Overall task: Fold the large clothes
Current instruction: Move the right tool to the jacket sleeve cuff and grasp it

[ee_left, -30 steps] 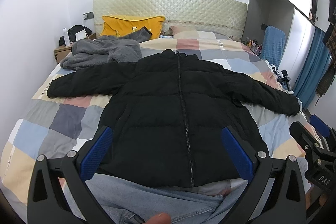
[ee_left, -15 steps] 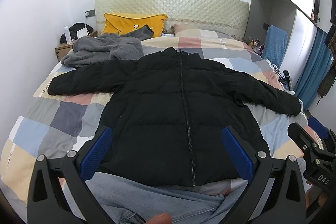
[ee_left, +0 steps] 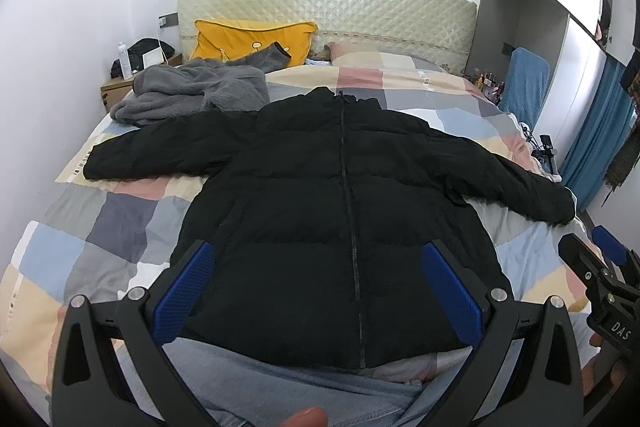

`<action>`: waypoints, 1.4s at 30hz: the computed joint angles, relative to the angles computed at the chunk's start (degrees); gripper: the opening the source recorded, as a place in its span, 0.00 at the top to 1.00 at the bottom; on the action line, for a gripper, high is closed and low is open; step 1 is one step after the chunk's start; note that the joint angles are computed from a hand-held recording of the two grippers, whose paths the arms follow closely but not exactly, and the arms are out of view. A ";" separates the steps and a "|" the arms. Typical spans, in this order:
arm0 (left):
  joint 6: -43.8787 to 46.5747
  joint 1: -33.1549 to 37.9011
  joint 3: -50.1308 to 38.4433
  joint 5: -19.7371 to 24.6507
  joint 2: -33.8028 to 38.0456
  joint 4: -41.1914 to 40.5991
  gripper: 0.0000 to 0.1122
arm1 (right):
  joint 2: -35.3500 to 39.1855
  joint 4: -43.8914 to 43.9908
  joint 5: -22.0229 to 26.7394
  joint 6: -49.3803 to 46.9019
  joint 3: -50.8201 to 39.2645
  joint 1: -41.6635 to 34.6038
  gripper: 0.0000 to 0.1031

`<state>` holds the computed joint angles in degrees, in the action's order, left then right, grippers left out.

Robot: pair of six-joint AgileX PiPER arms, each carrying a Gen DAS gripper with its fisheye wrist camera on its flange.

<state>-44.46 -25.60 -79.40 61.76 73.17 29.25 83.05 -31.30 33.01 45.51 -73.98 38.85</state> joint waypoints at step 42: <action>11.01 10.08 -43.42 -0.99 43.96 -8.25 0.08 | 37.10 38.80 -2.34 -45.17 -28.77 -43.24 0.00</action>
